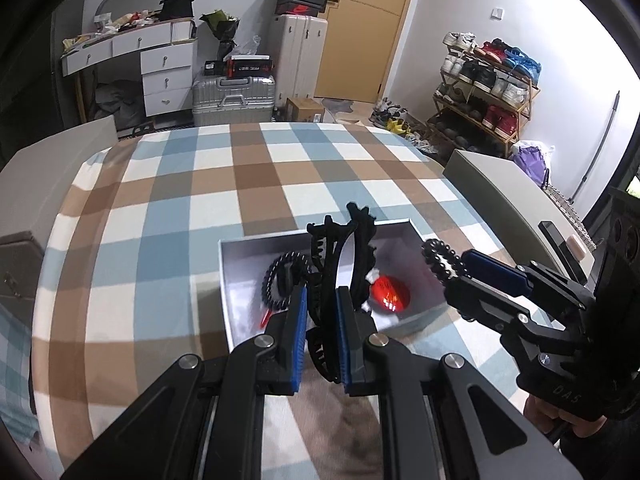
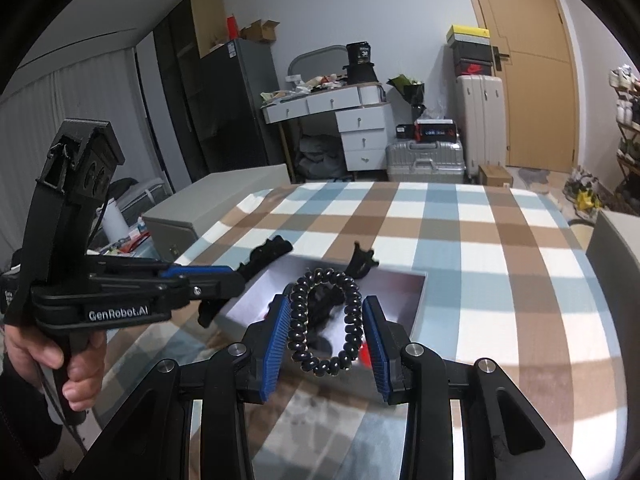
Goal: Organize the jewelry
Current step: 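Carry the comb clip and hair tie with both tools over the box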
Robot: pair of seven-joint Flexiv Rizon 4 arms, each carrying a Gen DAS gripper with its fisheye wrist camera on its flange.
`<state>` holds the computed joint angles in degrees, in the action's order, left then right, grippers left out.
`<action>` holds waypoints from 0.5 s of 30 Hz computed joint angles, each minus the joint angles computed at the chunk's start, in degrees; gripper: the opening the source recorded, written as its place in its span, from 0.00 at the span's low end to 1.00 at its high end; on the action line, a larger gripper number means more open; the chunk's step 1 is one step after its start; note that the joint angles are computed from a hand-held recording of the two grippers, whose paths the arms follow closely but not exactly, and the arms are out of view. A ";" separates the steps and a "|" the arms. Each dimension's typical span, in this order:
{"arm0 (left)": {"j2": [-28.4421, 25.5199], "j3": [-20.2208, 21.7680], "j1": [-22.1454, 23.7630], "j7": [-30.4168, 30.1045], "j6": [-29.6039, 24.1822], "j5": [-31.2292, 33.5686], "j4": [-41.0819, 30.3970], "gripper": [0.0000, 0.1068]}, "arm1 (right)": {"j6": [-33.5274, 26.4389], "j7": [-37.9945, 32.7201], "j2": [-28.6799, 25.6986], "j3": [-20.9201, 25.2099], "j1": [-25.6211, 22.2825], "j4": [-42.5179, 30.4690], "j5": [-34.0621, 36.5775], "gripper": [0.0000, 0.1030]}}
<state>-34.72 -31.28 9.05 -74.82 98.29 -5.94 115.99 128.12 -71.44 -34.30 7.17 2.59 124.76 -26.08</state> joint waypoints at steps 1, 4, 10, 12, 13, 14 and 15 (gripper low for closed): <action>-0.43 0.09 -0.25 0.22 -0.25 0.03 -0.69 0.09 | -0.46 0.18 -0.28 -0.03 -0.07 -0.74 -0.26 0.35; -1.43 -0.02 -0.62 0.82 -1.11 -0.30 -2.22 0.09 | -1.59 0.86 -1.03 0.21 -0.67 -2.42 -1.36 0.35; -2.55 -0.58 -1.02 2.17 -2.14 -1.20 -3.72 0.09 | -3.52 1.62 -2.06 0.37 -1.24 -4.66 -2.18 0.35; -2.77 -0.35 -1.35 2.55 -2.47 -1.63 -4.16 0.09 | -3.87 2.08 -2.39 0.62 -1.64 -5.11 -2.37 0.35; -2.84 -0.31 -1.45 2.76 -2.66 -1.83 -4.28 0.09 | -4.12 2.25 -2.52 0.67 -1.77 -5.31 -2.47 0.35; -2.89 -0.27 -1.53 2.96 -2.87 -2.05 -4.41 0.09 | -4.36 2.39 -2.65 0.66 -1.80 -5.50 -2.43 0.35; -2.91 -0.07 -1.74 3.07 -2.99 -2.31 -4.49 0.09 | -4.65 2.53 -2.84 0.68 -1.86 -5.78 -2.46 0.35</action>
<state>-37.63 -31.35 7.31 -71.75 95.30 -8.25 111.50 123.47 -68.91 -37.14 7.84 0.73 118.98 -28.54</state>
